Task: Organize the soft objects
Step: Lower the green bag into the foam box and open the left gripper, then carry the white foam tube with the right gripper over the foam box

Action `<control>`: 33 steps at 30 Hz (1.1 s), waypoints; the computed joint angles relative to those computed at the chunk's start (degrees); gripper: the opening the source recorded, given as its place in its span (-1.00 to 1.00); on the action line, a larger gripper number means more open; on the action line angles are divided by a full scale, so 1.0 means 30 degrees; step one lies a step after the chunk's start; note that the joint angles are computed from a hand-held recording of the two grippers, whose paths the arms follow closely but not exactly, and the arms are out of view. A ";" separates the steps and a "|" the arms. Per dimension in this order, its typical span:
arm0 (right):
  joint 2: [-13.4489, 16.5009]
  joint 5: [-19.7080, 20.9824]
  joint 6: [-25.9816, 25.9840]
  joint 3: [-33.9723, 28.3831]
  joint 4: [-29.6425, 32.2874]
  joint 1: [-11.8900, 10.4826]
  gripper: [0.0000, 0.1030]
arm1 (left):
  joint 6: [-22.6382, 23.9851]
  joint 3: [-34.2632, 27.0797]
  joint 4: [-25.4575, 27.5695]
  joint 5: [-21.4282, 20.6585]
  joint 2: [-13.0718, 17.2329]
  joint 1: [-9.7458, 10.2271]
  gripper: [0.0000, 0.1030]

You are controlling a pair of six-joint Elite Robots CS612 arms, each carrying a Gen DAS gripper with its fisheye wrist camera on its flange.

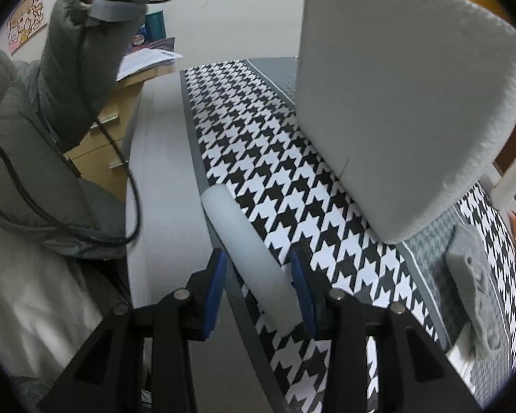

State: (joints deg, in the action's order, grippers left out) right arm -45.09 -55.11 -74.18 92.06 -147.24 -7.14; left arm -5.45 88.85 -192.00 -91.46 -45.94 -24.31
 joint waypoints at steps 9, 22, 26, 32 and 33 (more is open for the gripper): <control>0.0157 0.0055 -0.0638 -0.0457 0.0887 0.0216 -0.22 | -0.0550 0.0994 -0.0684 0.0129 -0.0372 -0.0032 0.42; -0.0083 -0.0391 -0.0092 0.0411 -0.1283 0.0413 -0.55 | -0.1053 0.1992 -0.1226 0.0428 -0.0820 -0.0215 0.42; -0.0158 -0.0192 0.0433 0.0572 -0.1628 0.0390 -0.58 | -0.1091 0.2219 -0.1351 0.0565 -0.0972 -0.0285 0.42; -0.0458 0.0565 0.1162 0.1044 -0.2396 0.0163 -0.58 | -0.1192 0.2534 -0.1833 0.0581 -0.1103 -0.0305 0.42; -0.0508 0.0641 0.1281 0.1122 -0.2535 0.0131 -0.58 | -0.1226 0.2574 -0.1927 0.0633 -0.1117 -0.0321 0.43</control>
State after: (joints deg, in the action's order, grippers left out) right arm -46.61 -53.19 -70.34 95.42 -154.84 -6.75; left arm -9.13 96.57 -197.78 -89.56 -49.29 -25.28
